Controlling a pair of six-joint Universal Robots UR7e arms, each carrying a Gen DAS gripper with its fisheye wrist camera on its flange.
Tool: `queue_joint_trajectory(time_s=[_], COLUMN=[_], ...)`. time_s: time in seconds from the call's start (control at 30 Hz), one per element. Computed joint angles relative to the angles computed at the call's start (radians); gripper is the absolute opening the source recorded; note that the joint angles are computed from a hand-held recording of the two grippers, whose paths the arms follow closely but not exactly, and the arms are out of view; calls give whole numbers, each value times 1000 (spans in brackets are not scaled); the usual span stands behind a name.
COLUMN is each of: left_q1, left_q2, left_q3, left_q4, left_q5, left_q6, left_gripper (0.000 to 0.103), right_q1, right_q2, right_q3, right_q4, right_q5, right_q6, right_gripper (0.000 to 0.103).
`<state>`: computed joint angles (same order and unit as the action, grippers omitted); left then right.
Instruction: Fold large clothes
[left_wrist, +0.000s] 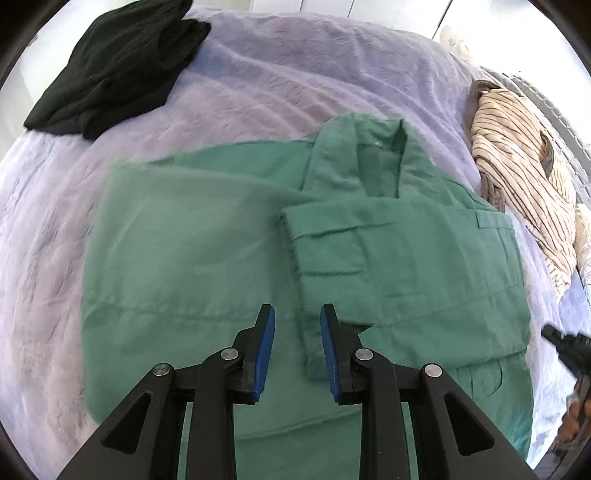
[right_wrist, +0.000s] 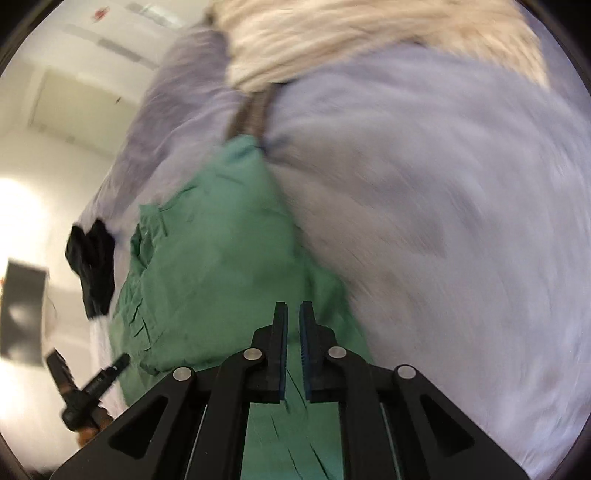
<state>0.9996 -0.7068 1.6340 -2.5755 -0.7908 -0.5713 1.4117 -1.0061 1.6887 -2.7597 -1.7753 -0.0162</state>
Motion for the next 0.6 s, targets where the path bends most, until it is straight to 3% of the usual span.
queue_joint_trajectory(time_s=[0.2, 0.37, 0.53, 0.6], left_q1=[5, 9, 15, 16], left_q2=[82, 124, 151, 157], left_q3=[-73, -97, -118, -123], left_q4=[15, 13, 19, 20], left_q5=[44, 96, 138, 152], left_q6=[-6, -14, 3, 18], left_gripper=[27, 28, 29, 30], right_q1=[42, 65, 46, 29], right_q2=[165, 302, 369, 363], right_q3=[-245, -443, -513, -509], right_q4=[66, 165, 178, 164], right_q5=[-7, -101, -210, -179], right_q6=[-55, -126, -105, -69], right_gripper=[9, 9, 0, 0])
